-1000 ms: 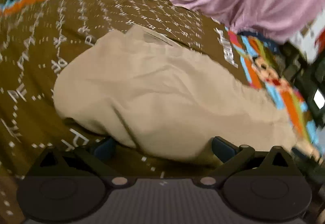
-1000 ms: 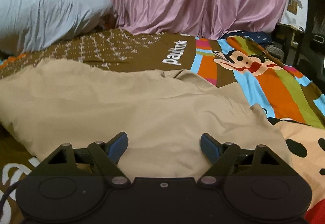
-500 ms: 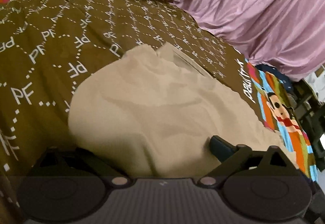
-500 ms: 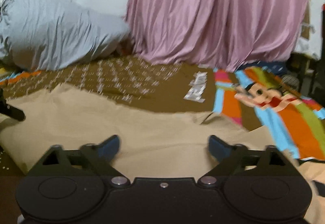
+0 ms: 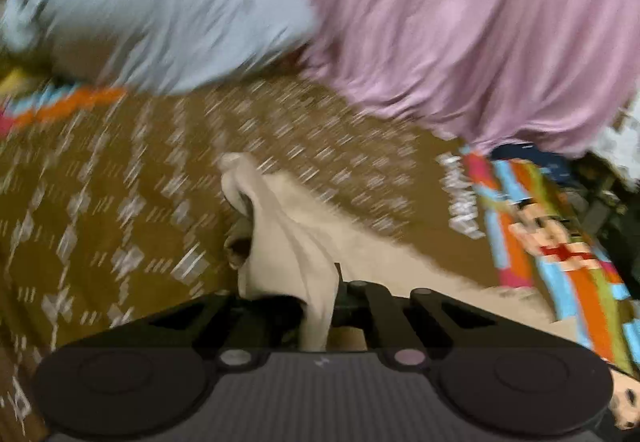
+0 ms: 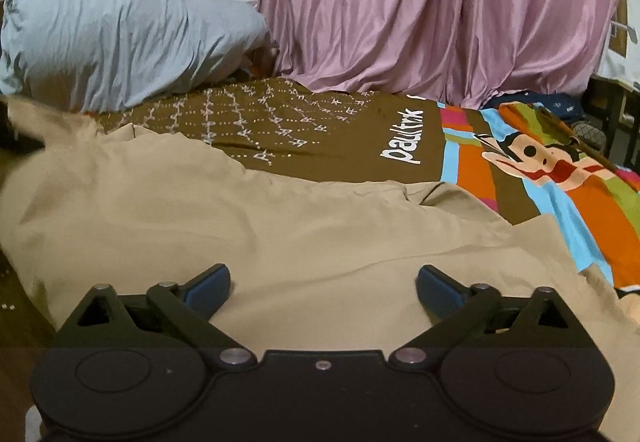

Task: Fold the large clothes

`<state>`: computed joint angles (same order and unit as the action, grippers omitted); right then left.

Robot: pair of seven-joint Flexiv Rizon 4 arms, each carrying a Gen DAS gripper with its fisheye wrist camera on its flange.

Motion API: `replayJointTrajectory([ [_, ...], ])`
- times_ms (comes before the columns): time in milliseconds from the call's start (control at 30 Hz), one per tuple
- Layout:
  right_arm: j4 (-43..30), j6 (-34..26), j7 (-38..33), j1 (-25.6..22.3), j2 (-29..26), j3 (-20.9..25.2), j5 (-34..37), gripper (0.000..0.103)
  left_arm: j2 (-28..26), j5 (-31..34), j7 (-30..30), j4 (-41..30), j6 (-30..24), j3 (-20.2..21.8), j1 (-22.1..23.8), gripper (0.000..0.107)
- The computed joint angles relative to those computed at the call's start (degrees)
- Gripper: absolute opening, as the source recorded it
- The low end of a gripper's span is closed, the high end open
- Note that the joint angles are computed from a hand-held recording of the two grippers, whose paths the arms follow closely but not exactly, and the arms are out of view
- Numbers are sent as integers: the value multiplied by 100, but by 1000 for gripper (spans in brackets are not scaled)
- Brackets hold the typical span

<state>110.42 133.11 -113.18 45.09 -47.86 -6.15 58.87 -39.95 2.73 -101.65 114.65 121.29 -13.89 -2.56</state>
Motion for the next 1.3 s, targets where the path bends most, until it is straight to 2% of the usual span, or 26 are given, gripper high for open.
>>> replayJointTrajectory([
  [100,179,181,476,-287,14,295,-439,79,309,96,454,-166,10,149,-484,2],
  [300,590,353,1744,-855,104,725,-1282,63,495,-174,1770,-806,-767,456,-1624,2],
  [333,719,555,2101,-1059,112,904,-1559,60,492,-212,1944,-892,-901,451,-1736,2],
  [367,847,778,2478,-1262,125,1082,-1822,50,477,-267,2116,-999,-1055,463,-1871,2],
  [400,984,1012,2921,-1488,181,1265,-2014,46,464,-342,2254,-1080,-1170,501,-2011,2],
  [467,1215,1213,3605,-1763,392,1425,-2103,47,397,-533,2504,-1246,-1340,713,-2398,2],
  [567,1775,1567,4541,-2338,740,1615,-2648,47,247,-846,2763,-1479,-1536,1090,-2972,2],
  [667,2435,1845,5369,-2978,1066,1722,-3325,47,78,-962,3005,-1649,-1693,1249,-3295,2],
  [733,2854,2296,5928,-3499,1072,1793,-3993,48,-48,-939,3209,-1782,-1803,1345,-3478,2],
  [800,3116,2341,6322,-3815,1107,1712,-4384,48,-115,-808,3463,-1791,-1839,1416,-3631,2],
  [867,3251,2233,6578,-3945,1134,1563,-4596,48,-195,-695,3728,-1838,-1948,1465,-3808,2],
  [933,3320,2301,6764,-3910,1096,1395,-4472,48,-264,-644,3891,-1862,-2011,1501,-3949,3],
  [1067,3395,2566,7305,-3897,942,1230,-4340,48,-484,-771,3922,-2036,-2173,1803,-4392,3],
  [1167,3435,2798,7677,-4011,763,1193,-4492,48,-565,-688,4022,-2061,-2265,1765,-4428,4],
  [1300,3447,2695,8282,-4231,643,1148,-4682,48,-664,-581,4124,-2080,-2353,1618,-4376,6],
])
